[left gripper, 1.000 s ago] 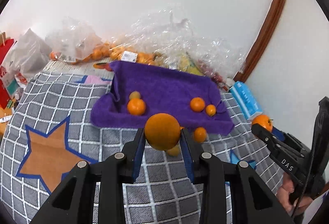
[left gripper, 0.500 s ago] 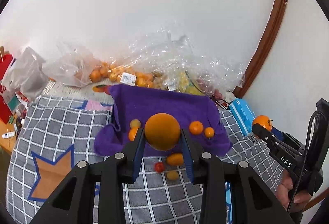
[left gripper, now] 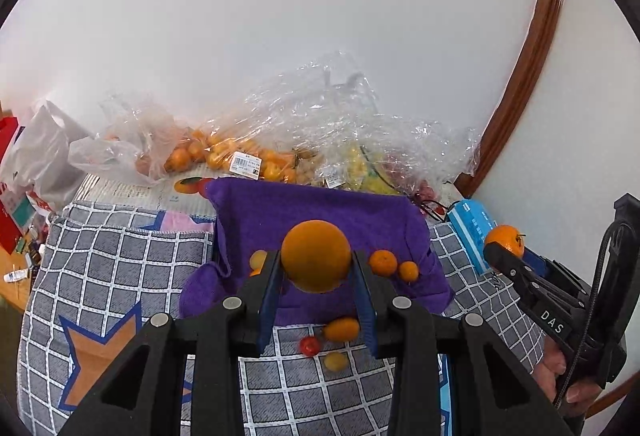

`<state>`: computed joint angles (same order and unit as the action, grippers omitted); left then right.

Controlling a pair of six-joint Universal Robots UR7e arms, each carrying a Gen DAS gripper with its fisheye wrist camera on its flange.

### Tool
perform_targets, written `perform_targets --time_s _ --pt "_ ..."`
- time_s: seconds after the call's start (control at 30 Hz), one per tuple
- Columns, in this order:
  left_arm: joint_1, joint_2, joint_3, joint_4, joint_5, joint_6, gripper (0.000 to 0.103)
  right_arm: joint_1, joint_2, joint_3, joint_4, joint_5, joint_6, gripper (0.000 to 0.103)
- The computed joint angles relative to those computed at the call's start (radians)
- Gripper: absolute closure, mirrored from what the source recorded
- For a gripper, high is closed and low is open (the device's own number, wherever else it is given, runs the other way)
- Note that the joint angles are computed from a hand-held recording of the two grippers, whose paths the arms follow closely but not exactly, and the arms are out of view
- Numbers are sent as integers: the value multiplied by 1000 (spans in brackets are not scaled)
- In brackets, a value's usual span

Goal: Organize fruits
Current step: 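Lift both held oranges and carry them over the purple towel, then lower both oranges onto the towel and open both tools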

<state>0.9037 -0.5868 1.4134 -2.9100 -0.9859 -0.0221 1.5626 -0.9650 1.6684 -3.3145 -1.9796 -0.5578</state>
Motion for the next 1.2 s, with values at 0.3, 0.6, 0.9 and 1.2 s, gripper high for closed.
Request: perform_targets --time_s 0.3,0.6,0.9,1.2 --pt "10 29 -55 41 -13 6 70 -9 25 -42 35 1 5 60" --pt "26 61 -118 83 -24 12 70 -13 59 -95 68 -4 4 60" --pt "39 104 -197 127 -30 29 70 -16 97 -162 96 0 -6 60" --pt "56 154 -287 180 -26 45 70 -24 146 -240 133 6 -14 60"
